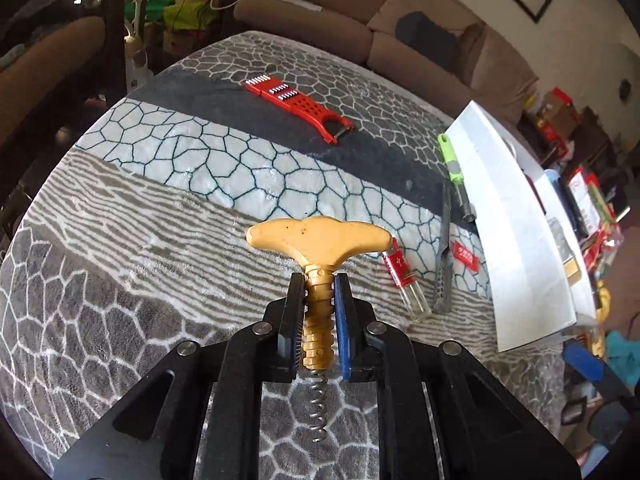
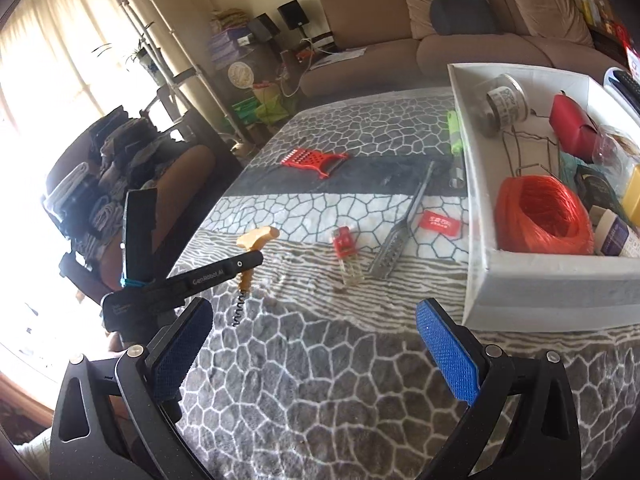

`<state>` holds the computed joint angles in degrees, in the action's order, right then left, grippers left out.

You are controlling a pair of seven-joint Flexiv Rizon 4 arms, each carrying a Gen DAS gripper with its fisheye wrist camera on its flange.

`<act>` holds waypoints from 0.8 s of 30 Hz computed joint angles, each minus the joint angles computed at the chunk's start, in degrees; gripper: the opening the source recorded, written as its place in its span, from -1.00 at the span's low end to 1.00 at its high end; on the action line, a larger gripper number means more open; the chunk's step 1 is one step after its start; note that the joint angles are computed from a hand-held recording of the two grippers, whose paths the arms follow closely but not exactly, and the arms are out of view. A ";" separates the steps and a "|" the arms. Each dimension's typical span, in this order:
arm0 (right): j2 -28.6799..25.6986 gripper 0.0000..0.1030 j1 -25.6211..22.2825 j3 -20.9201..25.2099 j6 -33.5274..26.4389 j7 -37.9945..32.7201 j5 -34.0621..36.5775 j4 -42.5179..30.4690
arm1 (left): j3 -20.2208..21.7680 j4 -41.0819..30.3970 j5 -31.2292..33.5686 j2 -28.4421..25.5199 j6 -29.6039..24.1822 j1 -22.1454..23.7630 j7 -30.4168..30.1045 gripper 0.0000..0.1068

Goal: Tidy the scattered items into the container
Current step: 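Grasp the red lighter with the right tool while the left tool holds the corkscrew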

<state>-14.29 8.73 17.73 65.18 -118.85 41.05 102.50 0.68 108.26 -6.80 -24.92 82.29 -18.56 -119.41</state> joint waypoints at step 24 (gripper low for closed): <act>-22.34 -0.56 10.64 -6.31 5.78 22.05 -40.84 -9.33 | -13.98 5.80 -16.10 2.60 6.77 11.74 14.78 -0.75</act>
